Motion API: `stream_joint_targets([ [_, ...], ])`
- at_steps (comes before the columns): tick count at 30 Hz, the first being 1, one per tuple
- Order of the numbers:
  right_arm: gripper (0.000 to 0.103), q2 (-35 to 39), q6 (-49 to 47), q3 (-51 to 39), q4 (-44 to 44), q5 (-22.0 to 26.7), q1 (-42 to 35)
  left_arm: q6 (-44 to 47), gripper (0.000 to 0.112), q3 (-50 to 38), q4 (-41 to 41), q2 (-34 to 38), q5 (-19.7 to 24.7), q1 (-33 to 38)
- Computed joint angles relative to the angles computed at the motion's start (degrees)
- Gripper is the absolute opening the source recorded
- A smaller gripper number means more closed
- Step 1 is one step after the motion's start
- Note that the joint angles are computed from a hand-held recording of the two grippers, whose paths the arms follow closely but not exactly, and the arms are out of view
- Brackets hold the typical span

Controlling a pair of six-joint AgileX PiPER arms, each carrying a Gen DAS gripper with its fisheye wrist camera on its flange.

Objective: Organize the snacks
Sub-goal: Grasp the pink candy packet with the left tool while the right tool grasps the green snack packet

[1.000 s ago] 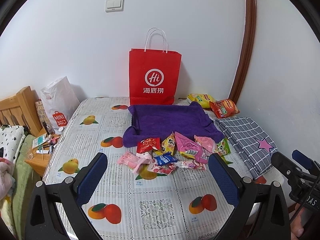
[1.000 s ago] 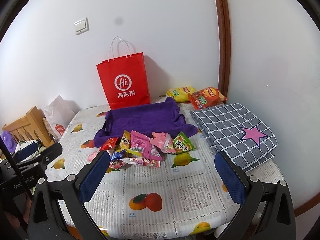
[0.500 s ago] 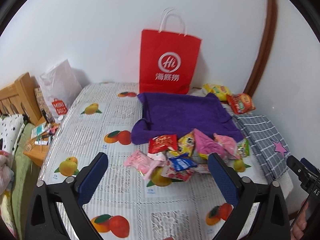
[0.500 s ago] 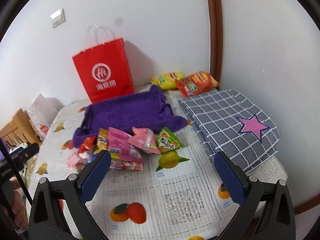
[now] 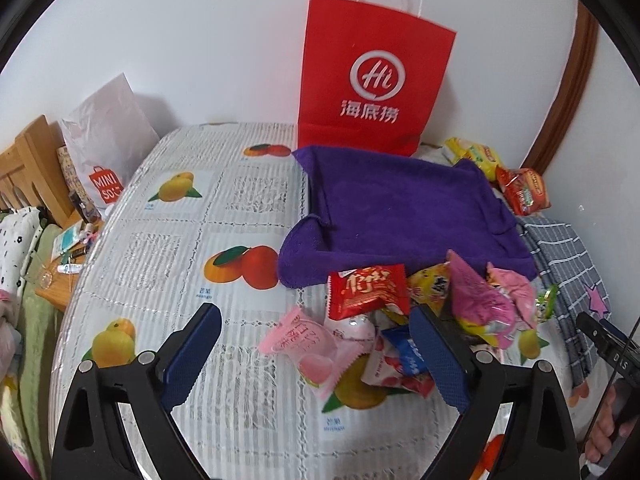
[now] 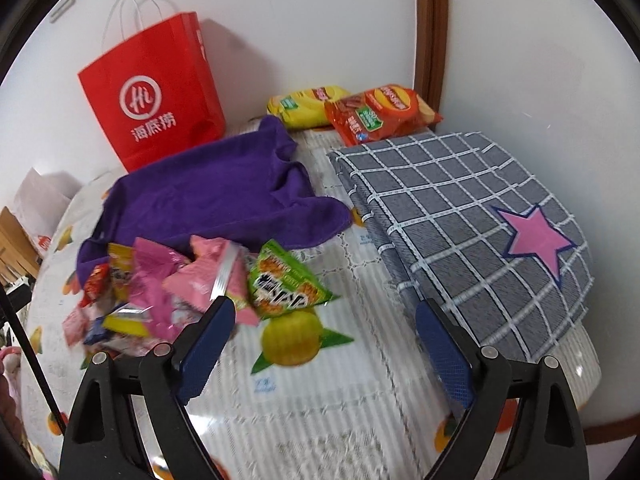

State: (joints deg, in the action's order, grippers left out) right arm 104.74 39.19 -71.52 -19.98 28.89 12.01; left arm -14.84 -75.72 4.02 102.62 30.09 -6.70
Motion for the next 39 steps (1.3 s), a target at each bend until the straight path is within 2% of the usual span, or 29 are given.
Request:
stream_joint_targets([
  [4,0.092,4.75,-6.4,-3.38,4.0,-2.09,-1.25,1.56,0.094,-2.24,-1.84,2.78,0.1,1.33],
  [8,0.092,10.67,-9.68,-8.36,4.89,-0.57,-1.79,3.16,0.094,-3.86,-3.7,4.42,-0.1,2.13],
  [12,0.092,13.73,-22.84,-9.86,17.61,-2.51,-4.03,3.45,0.094,-5.98,-3.4,6.27,0.37,2.15],
  [16,0.081,13.84,-35.42,-8.72,29.97,-3.91,-5.28,4.23,0.094,-7.69,-4.54,7.95,0.86,2.74],
  [21,0.081,13.56,-28.48,-9.66,22.74,-4.88,-4.01,5.85,0.094,-8.76,-6.43,9.51,1.26,3.27],
  [24,0.082,15.64,-25.2,-13.21,18.78,-3.32,-3.24,6.93,0.094,-9.18,-7.45,10.11,1.32,3.41],
  [28,0.078,17.92,-30.69,-15.81,24.11,-1.18,-3.94,8.47,0.094,-9.46,-9.25,10.65,1.44,3.97],
  [31,0.066,17.09,-34.92,-13.28,28.28,-3.27,-4.24,9.58,0.094,-8.75,-10.05,10.83,0.94,4.22],
  [36,0.059,13.09,-34.03,-7.03,28.02,-6.89,-3.88,10.86,0.094,-8.33,-10.3,12.12,1.47,4.35],
  [39,0.06,10.06,-31.81,-2.59,26.59,-9.38,-3.62,9.87,0.094,-7.84,-9.67,12.9,2.28,4.49],
])
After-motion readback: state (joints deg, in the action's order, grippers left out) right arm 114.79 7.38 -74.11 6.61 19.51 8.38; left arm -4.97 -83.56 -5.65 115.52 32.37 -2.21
